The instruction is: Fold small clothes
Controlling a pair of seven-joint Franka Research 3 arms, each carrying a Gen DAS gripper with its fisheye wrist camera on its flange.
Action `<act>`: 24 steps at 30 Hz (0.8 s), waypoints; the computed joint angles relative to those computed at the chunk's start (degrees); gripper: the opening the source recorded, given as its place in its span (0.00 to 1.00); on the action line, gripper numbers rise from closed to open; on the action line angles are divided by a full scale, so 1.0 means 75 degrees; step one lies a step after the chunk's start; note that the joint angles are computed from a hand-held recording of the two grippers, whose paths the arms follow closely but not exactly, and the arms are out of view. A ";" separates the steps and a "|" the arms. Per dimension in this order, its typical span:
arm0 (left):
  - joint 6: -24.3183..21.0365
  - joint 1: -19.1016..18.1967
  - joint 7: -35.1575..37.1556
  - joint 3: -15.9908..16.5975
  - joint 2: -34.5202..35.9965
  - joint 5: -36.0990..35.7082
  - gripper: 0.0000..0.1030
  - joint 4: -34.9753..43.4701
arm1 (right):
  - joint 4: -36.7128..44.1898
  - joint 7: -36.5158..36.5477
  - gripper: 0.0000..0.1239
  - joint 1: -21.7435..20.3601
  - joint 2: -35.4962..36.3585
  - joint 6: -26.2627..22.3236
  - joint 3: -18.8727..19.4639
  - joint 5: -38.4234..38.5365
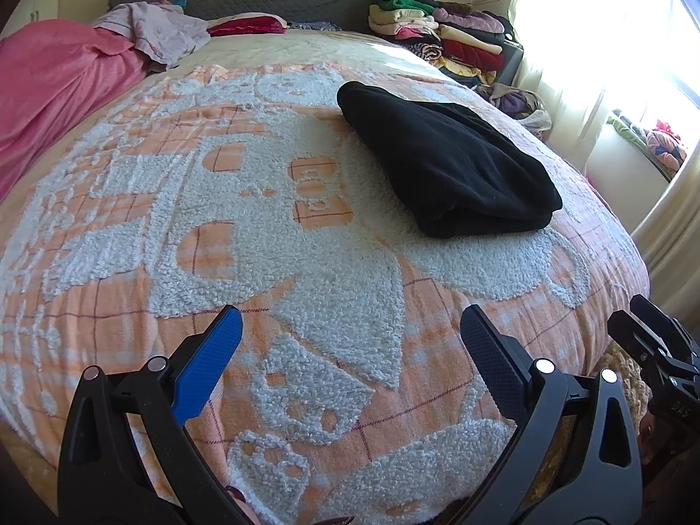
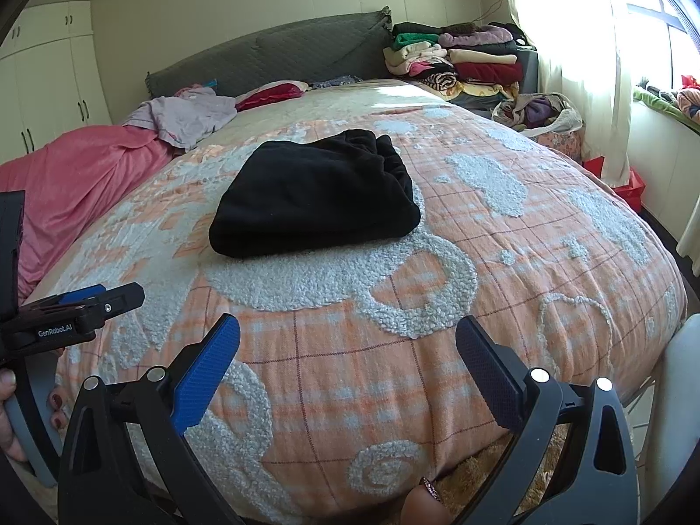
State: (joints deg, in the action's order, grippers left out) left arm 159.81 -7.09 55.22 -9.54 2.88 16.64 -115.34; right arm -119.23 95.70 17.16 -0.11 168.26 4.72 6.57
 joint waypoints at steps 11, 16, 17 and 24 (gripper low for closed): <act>0.0011 0.0002 -0.0011 0.0004 -0.0105 0.0005 0.91 -0.0056 | -0.0018 0.0156 0.79 -0.0008 -0.0025 -0.0021 -0.0004 -0.0155; 0.0020 0.0010 -0.0004 -0.0001 -0.0132 -0.0062 0.91 -0.0066 | -0.0011 0.0207 0.79 -0.0014 -0.0026 -0.0058 -0.0006 -0.0223; 0.0015 0.0007 0.0005 -0.0006 -0.0142 -0.0079 0.91 -0.0072 | -0.0010 0.0224 0.79 -0.0016 -0.0024 -0.0065 -0.0006 -0.0239; -0.0019 -0.0001 -0.0049 -0.0003 -0.0153 0.0012 0.91 -0.0062 | -0.0034 0.0084 0.79 -0.0008 -0.0040 -0.0053 0.0001 -0.0074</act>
